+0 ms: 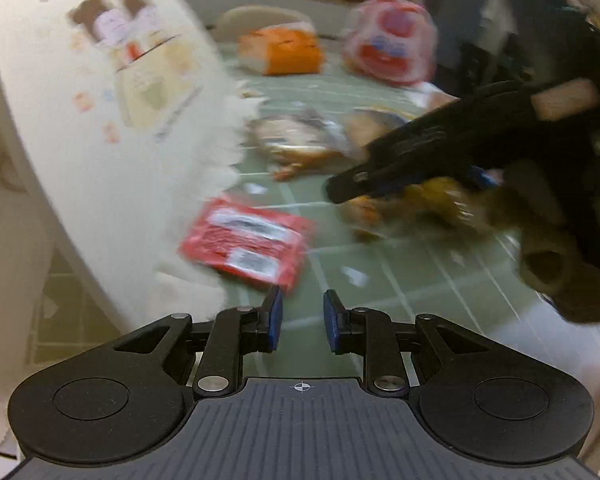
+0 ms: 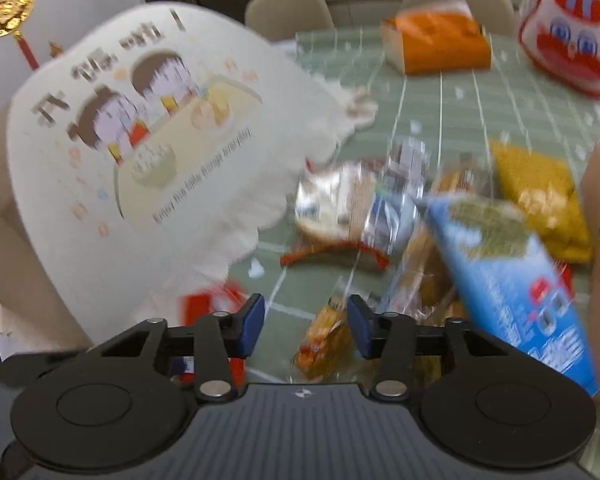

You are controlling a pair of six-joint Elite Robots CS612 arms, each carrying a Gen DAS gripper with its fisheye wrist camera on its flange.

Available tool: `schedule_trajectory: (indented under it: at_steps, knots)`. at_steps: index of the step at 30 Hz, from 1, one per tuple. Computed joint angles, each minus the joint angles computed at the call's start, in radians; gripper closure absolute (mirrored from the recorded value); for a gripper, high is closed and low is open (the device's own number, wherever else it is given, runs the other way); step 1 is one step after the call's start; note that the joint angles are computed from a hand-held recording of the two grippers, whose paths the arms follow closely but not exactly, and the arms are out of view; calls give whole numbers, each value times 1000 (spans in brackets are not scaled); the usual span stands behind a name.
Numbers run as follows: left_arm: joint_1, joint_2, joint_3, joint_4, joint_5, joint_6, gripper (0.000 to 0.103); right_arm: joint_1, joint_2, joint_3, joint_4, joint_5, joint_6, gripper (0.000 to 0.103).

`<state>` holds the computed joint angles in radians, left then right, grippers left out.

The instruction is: Organize snacks

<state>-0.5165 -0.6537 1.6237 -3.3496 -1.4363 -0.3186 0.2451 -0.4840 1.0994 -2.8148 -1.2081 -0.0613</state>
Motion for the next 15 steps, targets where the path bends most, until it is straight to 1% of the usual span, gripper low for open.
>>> schedule_trajectory:
  at_steps: [1, 2, 3, 4, 5, 7, 8, 11, 13, 15]
  knots:
    - [-5, -3, 6, -4, 5, 10, 77, 3, -7, 22, -20, -21, -28, 69]
    - [-7, -6, 10, 0, 6, 6, 77, 5, -18, 45, -33, -34, -53, 77]
    - [-7, -8, 14, -13, 1, -8, 77, 3, -31, 75, -39, -27, -75, 84]
    - [-4, -8, 16, -39, -2, -26, 77, -2, -46, 105, -42, -7, -87, 85]
    - [-4, -6, 17, -69, 10, -48, 77, -7, -61, 138, -50, 4, -96, 85]
    - [-5, -2, 8, -108, 73, -102, 77, -17, -94, 216, -92, 21, -121, 85]
    - [-5, 0, -3, -102, 113, -131, 77, -22, -107, 248, -115, 22, -126, 85]
    - [-2, 12, -49, -21, 221, -223, 77, -42, -140, 342, -204, 19, -102, 85]
    - [0, 24, -76, 32, 263, -255, 78, -56, -152, 394, -285, -2, -64, 85]
    - [6, 35, -100, 71, 263, -260, 79, -71, -157, 439, -383, -28, -35, 83]
